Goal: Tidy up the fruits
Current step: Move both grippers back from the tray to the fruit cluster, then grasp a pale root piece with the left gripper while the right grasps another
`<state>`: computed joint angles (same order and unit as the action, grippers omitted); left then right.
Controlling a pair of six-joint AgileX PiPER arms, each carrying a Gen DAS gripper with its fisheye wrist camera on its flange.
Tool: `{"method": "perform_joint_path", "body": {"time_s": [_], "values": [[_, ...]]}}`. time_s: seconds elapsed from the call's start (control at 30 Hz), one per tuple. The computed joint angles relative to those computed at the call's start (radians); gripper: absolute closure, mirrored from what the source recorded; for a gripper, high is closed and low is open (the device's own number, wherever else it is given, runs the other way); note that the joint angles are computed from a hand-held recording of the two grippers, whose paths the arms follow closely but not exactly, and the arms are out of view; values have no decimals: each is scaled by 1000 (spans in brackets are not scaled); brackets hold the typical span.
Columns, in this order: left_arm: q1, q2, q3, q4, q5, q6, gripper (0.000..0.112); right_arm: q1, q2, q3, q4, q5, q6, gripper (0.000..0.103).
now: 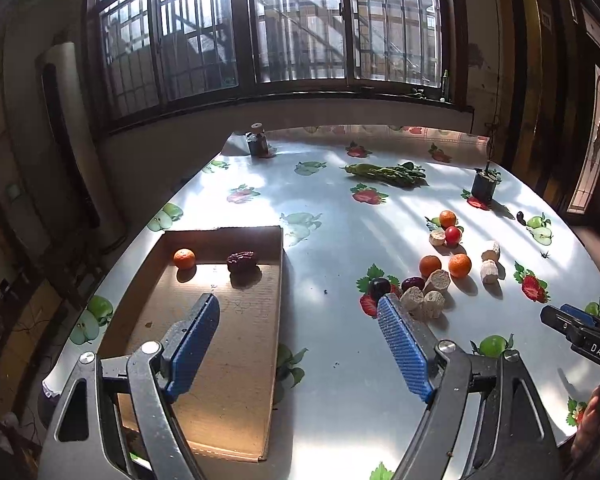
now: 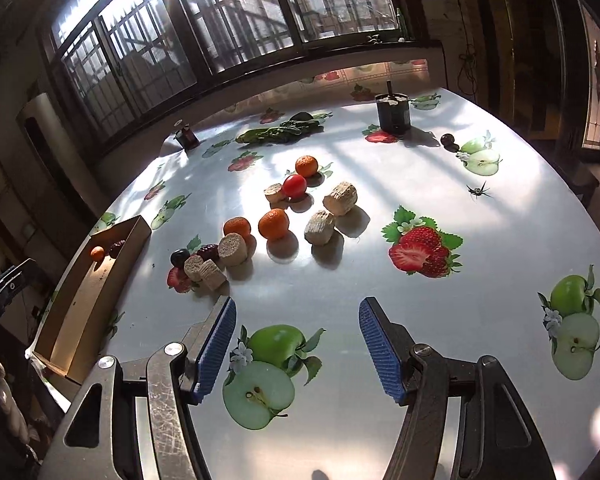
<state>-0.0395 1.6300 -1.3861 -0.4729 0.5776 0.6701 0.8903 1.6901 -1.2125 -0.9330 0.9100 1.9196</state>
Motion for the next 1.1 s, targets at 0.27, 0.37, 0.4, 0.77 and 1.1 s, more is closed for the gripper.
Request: {"method": "perform_joint_path", "body": {"time_s": [0.27, 0.37, 0.4, 0.77, 1.1], "values": [[30, 112, -114, 3, 75, -62, 31, -51, -39, -15, 35, 47, -93, 35], [12, 156, -160, -4, 117, -63, 31, -118, -15, -68, 84, 21, -203, 35], [1, 169, -169, -7, 127, -59, 31, -144, 8, -96, 115, 11, -250, 34], [-100, 291, -234, -74, 217, 64, 34, -352, 255, -299, 333, -140, -484, 41], [-216, 402, -331, -103, 285, 92, 64, -374, 287, -299, 320, -184, -465, 72]]}}
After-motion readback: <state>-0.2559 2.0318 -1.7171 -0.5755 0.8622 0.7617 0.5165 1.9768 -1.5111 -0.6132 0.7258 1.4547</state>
